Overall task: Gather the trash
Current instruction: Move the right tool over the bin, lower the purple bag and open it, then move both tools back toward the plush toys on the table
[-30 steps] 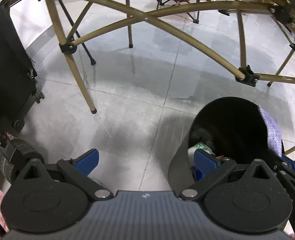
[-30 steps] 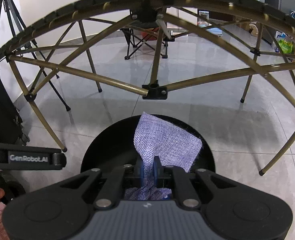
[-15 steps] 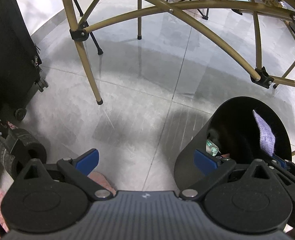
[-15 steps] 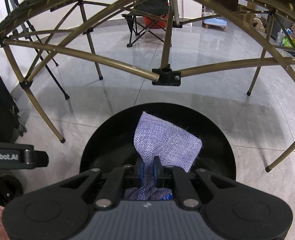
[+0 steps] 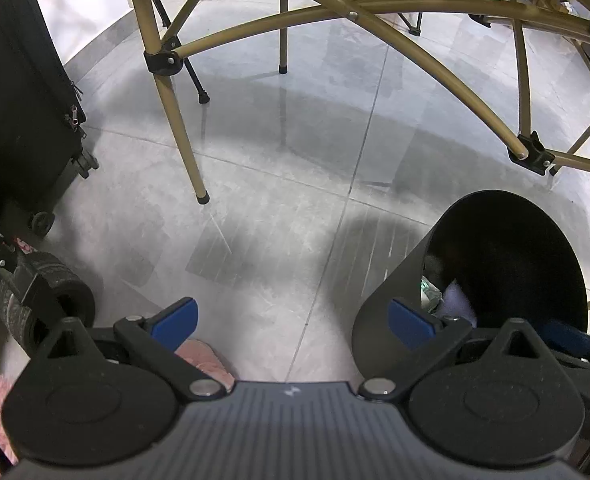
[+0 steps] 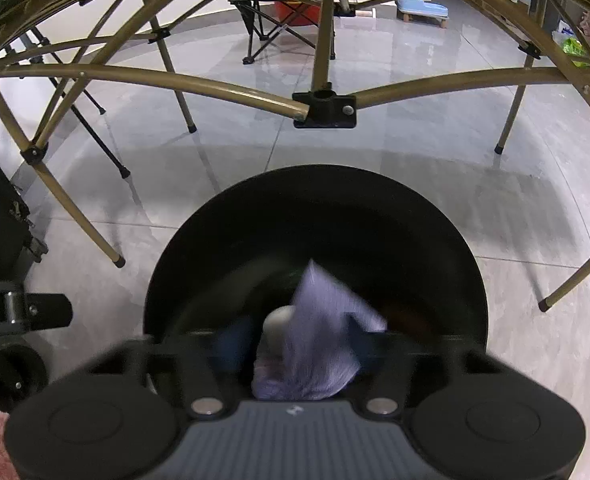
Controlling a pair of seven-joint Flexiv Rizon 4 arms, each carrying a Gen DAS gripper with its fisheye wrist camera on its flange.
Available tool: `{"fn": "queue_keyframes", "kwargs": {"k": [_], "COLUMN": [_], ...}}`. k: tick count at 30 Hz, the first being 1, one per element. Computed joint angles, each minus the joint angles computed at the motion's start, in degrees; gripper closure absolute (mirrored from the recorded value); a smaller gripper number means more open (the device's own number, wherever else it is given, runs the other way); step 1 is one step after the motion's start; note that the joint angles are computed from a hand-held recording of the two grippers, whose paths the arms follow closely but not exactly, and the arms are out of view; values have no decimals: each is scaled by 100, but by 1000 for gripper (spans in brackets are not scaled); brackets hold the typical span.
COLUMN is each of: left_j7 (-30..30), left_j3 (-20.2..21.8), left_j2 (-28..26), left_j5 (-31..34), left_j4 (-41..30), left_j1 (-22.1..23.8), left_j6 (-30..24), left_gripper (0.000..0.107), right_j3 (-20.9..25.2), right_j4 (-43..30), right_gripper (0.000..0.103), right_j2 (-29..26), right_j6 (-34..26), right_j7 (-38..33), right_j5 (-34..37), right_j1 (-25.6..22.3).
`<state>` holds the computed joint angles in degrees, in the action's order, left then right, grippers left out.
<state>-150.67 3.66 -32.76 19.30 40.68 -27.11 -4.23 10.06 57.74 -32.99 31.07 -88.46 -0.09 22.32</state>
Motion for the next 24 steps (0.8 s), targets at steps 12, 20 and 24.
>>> {"fn": "queue_keyframes", "kwargs": {"k": [12, 20, 24], "left_j7": [-35, -37, 19], "left_j3": [-15, -17, -37], "left_j2": [110, 130, 137], "left_j5": [22, 94, 96], "left_j4": [167, 170, 169], "left_j1": [18, -10, -14], "left_j6": [111, 142, 224], "left_gripper": [4, 4, 4], "right_j3": [-46, -36, -36], "right_j4": [18, 14, 47], "right_gripper": [0, 0, 0], "right_j2": [24, 62, 90], "right_j6": [-48, -12, 51], "right_j7": [75, 108, 121], "right_j5": [-105, -68, -63], "right_j1": [25, -3, -20]}}
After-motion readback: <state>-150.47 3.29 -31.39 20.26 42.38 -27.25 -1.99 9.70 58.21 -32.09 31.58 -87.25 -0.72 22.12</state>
